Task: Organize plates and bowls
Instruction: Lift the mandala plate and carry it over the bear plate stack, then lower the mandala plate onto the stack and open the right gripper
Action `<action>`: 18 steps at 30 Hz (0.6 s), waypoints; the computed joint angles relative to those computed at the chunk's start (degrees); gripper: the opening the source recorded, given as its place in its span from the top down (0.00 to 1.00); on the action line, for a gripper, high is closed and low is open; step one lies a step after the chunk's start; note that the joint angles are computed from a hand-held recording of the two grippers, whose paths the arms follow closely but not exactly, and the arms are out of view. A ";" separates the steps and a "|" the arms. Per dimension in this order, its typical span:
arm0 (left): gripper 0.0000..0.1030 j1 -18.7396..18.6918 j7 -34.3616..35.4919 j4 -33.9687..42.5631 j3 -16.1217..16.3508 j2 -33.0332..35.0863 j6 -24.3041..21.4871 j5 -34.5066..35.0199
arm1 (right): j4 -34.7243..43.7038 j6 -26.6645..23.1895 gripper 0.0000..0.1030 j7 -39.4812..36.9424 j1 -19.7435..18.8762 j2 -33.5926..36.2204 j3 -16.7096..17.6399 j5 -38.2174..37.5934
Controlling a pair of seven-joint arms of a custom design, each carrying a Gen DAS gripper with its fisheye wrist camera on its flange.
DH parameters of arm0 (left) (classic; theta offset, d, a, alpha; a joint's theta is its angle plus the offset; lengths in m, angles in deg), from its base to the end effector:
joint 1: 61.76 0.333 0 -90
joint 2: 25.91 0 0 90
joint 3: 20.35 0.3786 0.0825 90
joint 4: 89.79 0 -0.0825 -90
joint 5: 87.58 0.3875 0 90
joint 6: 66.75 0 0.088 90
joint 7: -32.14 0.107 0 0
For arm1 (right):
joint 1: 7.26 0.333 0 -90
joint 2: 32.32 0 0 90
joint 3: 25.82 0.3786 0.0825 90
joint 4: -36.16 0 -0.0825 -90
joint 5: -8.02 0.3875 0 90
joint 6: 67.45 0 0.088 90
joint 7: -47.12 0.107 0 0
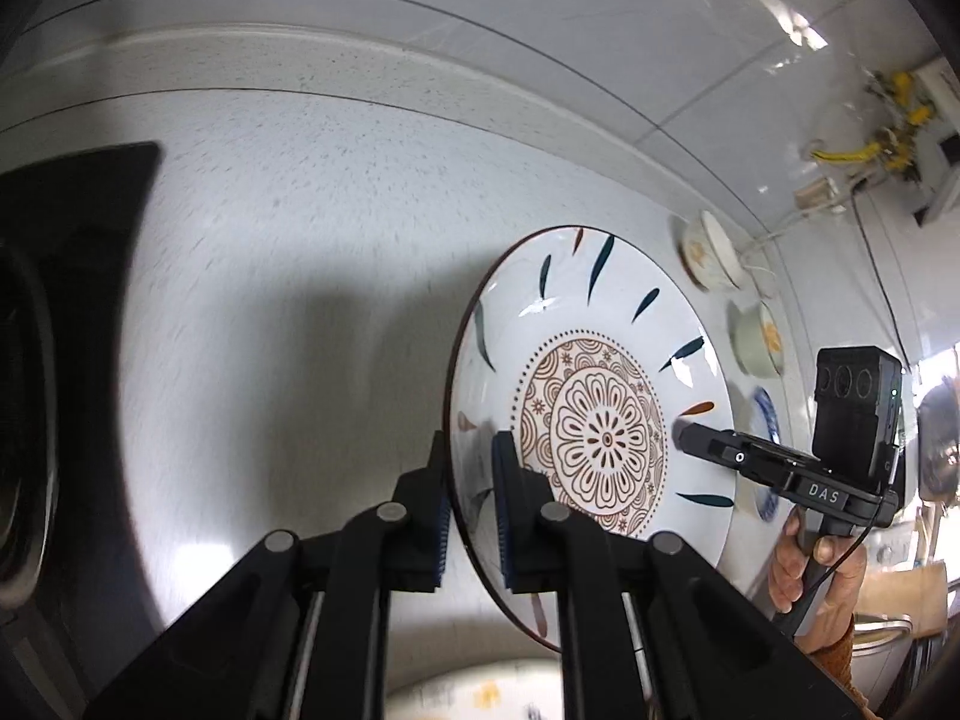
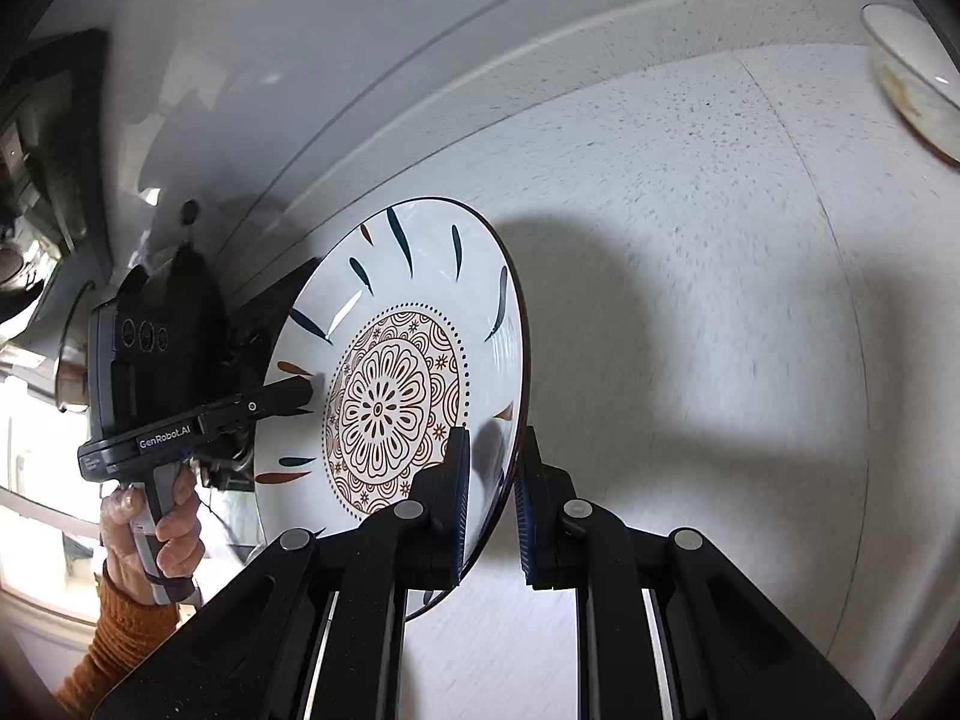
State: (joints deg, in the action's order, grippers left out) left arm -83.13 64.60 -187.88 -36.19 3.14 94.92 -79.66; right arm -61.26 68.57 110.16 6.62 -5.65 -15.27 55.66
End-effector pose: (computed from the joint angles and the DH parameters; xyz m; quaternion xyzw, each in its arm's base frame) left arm 0.6123 -0.4263 0.4293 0.7696 -0.5595 0.3062 0.0301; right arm 0.6608 0.2872 0.4072 -0.7535 0.5514 0.1738 0.3130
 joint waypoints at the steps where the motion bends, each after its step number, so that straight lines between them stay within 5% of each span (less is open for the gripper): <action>1: 0.89 -0.69 -0.93 -1.68 0.17 -1.45 0.53 0.17 | -1.88 0.44 0.87 -0.50 0.08 -1.68 0.25 0.39; 12: 0.89 -5.36 -15.41 -30.93 -0.45 -22.86 11.74 4.25 | -20.01 3.50 0.87 -4.99 6.36 -17.89 1.05 7.81; 18: 0.89 -6.83 -22.33 -37.14 -1.07 -22.30 17.16 6.41 | -24.57 4.67 0.87 -4.13 10.40 -18.83 0.87 9.60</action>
State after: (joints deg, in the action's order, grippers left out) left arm -89.96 42.27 -225.02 -37.26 -19.17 112.08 -73.25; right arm -85.82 73.25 106.04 17.02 -24.48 -14.40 65.26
